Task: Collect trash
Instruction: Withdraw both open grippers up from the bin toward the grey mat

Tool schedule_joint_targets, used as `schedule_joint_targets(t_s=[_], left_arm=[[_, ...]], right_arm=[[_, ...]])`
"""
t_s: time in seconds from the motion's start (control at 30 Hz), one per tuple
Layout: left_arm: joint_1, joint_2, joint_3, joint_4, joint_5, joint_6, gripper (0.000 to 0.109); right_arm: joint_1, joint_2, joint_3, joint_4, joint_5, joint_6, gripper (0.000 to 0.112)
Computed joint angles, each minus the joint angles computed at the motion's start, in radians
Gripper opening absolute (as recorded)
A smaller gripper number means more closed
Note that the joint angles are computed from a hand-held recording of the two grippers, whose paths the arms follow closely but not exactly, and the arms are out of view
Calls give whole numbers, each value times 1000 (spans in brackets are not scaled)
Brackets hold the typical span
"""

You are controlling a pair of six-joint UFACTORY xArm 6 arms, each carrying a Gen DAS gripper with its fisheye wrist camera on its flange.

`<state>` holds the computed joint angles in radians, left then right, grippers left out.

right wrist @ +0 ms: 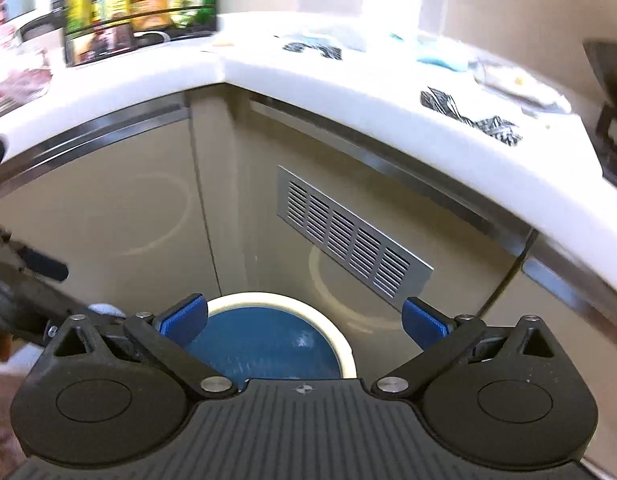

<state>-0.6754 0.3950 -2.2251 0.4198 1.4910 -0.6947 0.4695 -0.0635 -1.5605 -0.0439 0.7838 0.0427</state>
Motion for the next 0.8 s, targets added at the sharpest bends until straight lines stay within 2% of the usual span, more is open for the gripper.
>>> schedule_joint_targets(t_s=[0.2, 0.8], left_arm=[[-28, -23, 26, 42, -9, -25, 103], [-26, -21, 38, 39, -28, -3, 103]], right_arm=[[8, -34, 39, 5, -6, 8, 103], [14, -29, 40, 9, 13, 10, 103]])
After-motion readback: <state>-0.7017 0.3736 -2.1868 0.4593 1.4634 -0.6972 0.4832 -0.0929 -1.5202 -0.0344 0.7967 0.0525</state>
